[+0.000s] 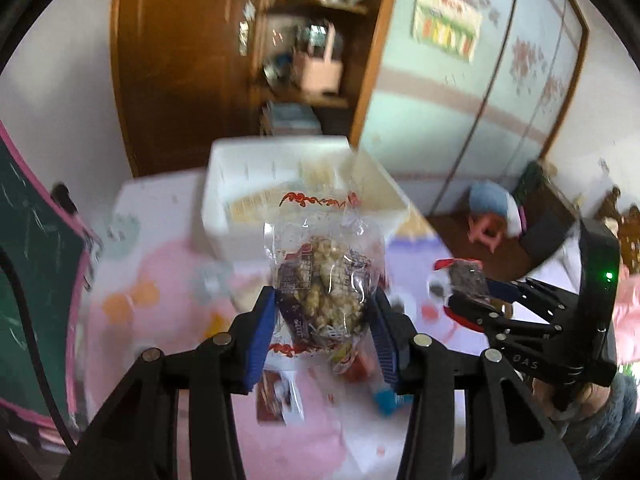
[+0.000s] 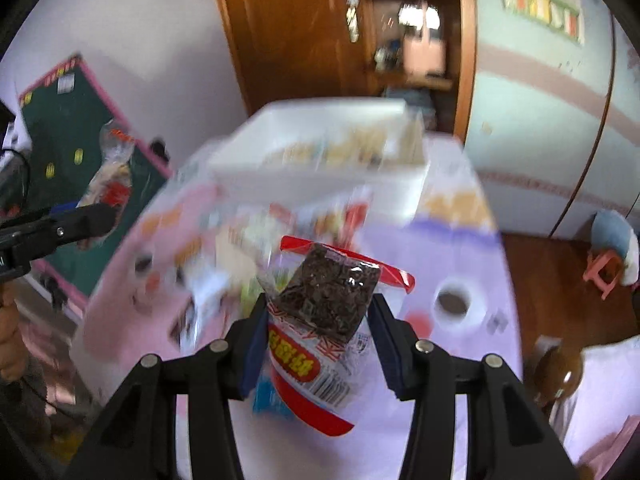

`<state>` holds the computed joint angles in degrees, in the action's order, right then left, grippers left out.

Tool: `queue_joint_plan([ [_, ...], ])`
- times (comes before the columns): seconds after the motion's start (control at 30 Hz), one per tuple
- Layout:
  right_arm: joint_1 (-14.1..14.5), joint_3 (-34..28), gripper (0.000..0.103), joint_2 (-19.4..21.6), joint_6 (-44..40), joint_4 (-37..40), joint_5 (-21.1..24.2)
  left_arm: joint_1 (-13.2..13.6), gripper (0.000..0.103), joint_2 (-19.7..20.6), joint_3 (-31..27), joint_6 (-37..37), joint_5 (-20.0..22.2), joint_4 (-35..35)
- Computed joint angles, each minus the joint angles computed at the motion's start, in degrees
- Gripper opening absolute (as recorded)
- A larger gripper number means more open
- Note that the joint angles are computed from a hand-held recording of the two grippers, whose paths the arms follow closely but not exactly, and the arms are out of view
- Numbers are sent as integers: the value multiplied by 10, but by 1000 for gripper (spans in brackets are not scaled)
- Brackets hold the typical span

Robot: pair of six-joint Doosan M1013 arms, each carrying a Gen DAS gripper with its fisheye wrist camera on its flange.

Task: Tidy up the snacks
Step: 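Carry both nut bags into the white basket and open both tools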

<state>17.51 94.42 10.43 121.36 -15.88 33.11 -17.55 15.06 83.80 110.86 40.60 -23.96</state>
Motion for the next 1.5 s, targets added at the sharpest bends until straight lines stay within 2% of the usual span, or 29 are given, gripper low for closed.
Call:
queue_joint_plan([
  [0.3, -21, -114, 49, 28, 61, -108, -25, -16, 45, 48, -135, -85, -44, 120],
  [0.47, -20, -183, 49, 63, 93, -169, -20, -20, 45, 94, -220, -112, -35, 148],
  [0.67, -25, -247, 50, 110, 76, -178, 6, -20, 46, 168, -329, -137, 31, 173],
  [0.83, -31, -286, 50, 150, 45, -145, 40, -20, 46, 231, -405, -158, 101, 192],
  [0.93, -37, -300, 54, 172, 12, -99, 59, -19, 55, 263, -440, -162, 135, 192],
  [1.0, -43, -307, 61, 186, -10, -70, 69, -18, 84, 270, -438, -166, 140, 189],
  [1.03, -43, -309, 67, 191, -10, -69, 77, -17, 87, 271, -437, -172, 140, 190],
  [1.2, -40, -309, 70, 203, 20, -97, 110, -15, 88, 262, -407, -195, 120, 206],
  [1.4, -44, -293, 70, 189, 22, -79, 110, -14, 88, 231, -352, -197, 79, 214],
  [1.5, -39, -279, 70, 177, 34, -99, 111, -12, 88, 212, -328, -190, 67, 204],
])
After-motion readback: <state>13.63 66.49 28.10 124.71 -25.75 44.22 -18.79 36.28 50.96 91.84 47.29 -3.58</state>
